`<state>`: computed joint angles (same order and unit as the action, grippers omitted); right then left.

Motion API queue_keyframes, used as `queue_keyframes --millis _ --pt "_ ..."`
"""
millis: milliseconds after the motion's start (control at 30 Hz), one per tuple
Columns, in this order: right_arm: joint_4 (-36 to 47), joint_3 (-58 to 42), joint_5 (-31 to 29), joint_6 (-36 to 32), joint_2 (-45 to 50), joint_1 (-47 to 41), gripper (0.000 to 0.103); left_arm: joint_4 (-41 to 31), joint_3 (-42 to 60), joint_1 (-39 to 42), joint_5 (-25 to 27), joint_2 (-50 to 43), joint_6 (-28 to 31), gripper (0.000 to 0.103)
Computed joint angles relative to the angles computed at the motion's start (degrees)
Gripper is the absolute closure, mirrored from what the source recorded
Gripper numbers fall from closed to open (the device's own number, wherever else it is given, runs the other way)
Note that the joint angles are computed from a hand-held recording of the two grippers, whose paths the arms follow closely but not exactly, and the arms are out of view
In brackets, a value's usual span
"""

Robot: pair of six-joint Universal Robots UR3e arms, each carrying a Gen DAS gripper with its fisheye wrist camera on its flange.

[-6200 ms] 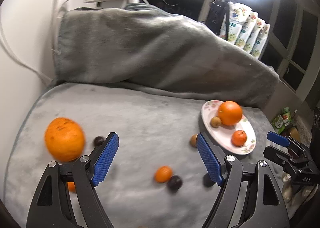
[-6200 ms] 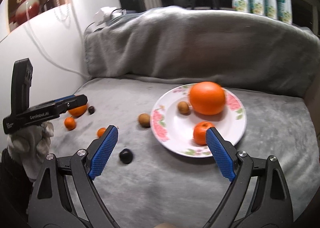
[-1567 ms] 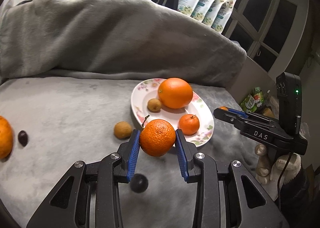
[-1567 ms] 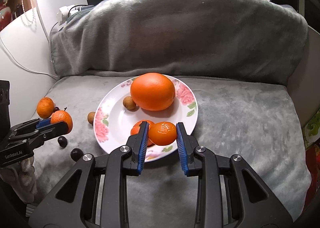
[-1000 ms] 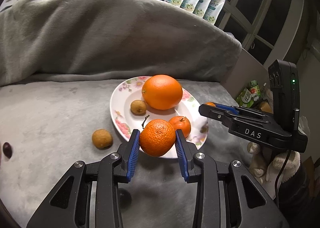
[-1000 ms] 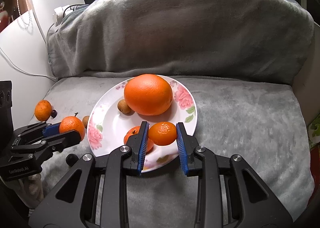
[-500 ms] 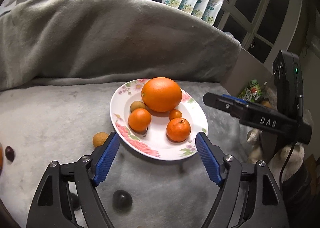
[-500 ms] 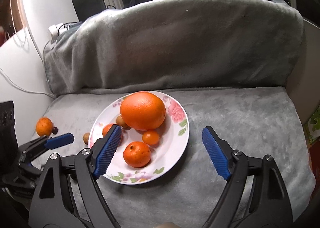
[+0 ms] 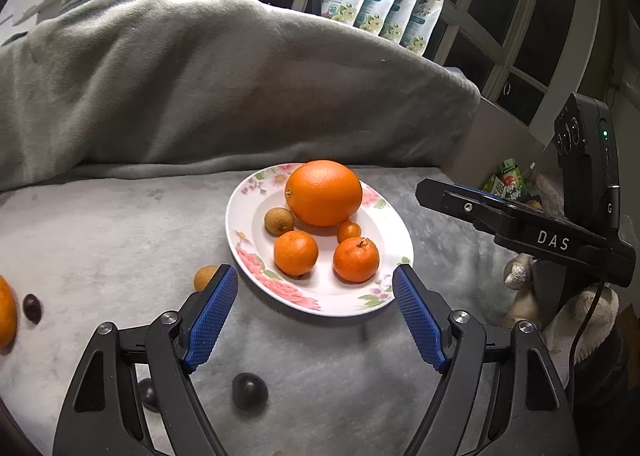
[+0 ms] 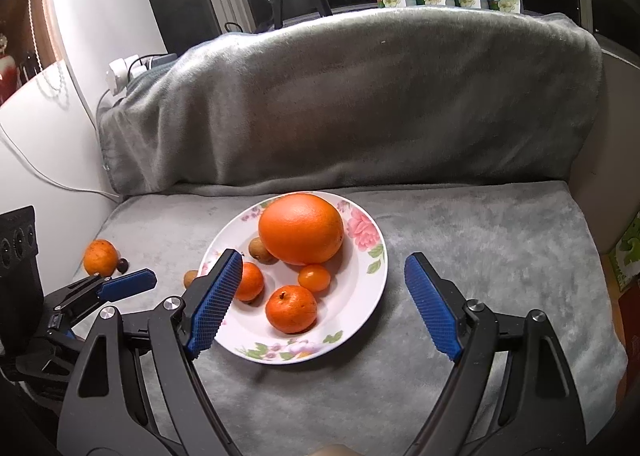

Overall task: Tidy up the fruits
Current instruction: 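Move both open tools toward two dark plums on the cloth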

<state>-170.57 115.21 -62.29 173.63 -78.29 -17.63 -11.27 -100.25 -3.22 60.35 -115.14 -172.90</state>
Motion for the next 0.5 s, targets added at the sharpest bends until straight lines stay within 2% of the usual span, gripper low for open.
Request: queue_keyframes --millis 500 --pt "-0.84 6.33 3.54 -0.14 -6.01 1.29 0.017 1.78 -11.53 8.69 -4.26 8.55 2.16 0.023"
